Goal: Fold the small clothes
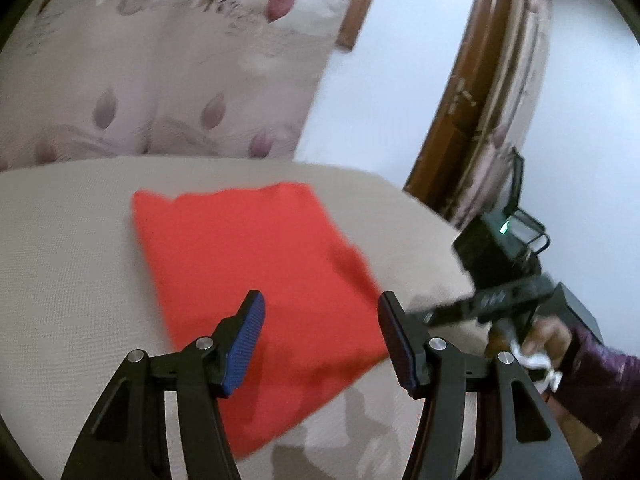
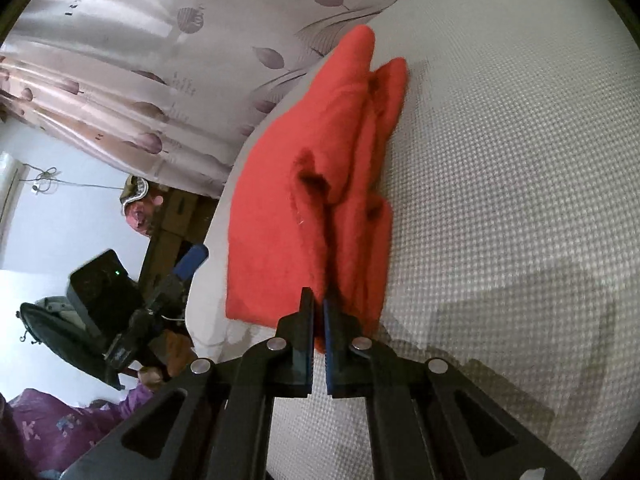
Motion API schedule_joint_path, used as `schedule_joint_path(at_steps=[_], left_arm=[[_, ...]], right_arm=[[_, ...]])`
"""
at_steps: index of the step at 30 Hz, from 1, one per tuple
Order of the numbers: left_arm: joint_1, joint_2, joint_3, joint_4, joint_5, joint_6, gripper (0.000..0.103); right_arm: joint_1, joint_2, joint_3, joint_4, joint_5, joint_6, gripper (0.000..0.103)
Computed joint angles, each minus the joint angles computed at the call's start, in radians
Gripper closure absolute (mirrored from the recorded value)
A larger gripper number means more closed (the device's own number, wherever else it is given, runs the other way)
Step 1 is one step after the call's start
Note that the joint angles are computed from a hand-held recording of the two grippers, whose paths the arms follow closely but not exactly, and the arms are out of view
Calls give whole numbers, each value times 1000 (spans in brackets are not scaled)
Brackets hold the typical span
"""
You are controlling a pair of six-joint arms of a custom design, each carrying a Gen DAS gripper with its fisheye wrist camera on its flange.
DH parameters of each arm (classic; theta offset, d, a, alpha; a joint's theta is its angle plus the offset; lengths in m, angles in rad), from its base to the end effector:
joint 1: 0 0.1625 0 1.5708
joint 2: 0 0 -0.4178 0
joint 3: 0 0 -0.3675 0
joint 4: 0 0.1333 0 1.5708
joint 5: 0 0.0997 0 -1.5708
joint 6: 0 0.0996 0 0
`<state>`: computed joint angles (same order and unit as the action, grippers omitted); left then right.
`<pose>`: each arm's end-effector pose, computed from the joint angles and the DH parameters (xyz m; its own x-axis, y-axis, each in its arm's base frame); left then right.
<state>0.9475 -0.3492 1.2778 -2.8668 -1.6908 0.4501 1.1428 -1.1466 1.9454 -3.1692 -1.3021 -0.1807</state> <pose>-0.3341 -0.6727 -0.0453 -0.4662 0.8829 -0.0557 0.8303 0.4150 -0.3720 -0.0899 -0.5819 0.2845 -0.9926 0.1093 -0.0531 0.1127 0.6646 -0.7387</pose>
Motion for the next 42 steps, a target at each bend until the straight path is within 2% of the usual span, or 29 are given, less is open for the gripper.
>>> schedule_joint_path(at_steps=[3, 6, 9, 12, 16, 18, 20, 24, 26, 28, 29, 30, 33, 36, 37, 39, 41, 42], left_arm=[[-7, 51, -71, 84, -37, -11, 45], [-7, 84, -104, 165, -75, -13, 45], [-17, 96, -101, 213, -54, 9, 45], [-25, 97, -108, 253, -48, 28, 45], [-27, 109, -141, 324, -40, 27, 45], [-26, 112, -153, 340, -38, 24, 45], [-25, 111, -155, 343, -41, 21, 45], [-25, 109, -155, 345, -36, 35, 45], [-29, 112, -155, 344, -29, 45, 45], [-28, 112, -153, 342, -29, 51, 45], [-27, 111, -151, 340, -29, 50, 45], [-27, 112, -153, 341, -29, 49, 45], [-28, 110, -149, 338, -32, 42, 45], [-26, 110, -153, 343, -37, 42, 45], [-25, 110, -155, 345, -38, 41, 45], [-24, 110, -158, 349, -39, 42, 45], [-24, 110, -159, 350, -39, 43, 45], [-24, 109, -159, 350, -39, 43, 45]], right_arm=[[-24, 15, 0, -15, 43, 28, 99], [-29, 3, 15, -18, 57, 4, 98], [-51, -41, 41, -1, 77, -31, 94], [-46, -76, 32, -22, 50, -35, 93], [30, -75, -60, -1, -40, -97, 92], [105, -25, -142, 7, -197, -159, 92], [139, 18, -204, 42, -284, -168, 91], [143, 51, -244, 103, -302, -137, 88], [151, 63, -255, 114, -306, -125, 84], [161, 74, -271, 130, -331, -118, 76], [169, 84, -284, 143, -350, -107, 76], [171, 87, -292, 162, -353, -102, 78], [162, 89, -296, 175, -340, -78, 96], [106, 55, -249, 145, -149, -28, 98], [100, 51, -235, 121, -141, -25, 98], [105, 48, -209, 52, -211, -37, 96], [95, 38, -194, 30, -199, -20, 92], [101, 38, -197, 30, -221, -21, 90]])
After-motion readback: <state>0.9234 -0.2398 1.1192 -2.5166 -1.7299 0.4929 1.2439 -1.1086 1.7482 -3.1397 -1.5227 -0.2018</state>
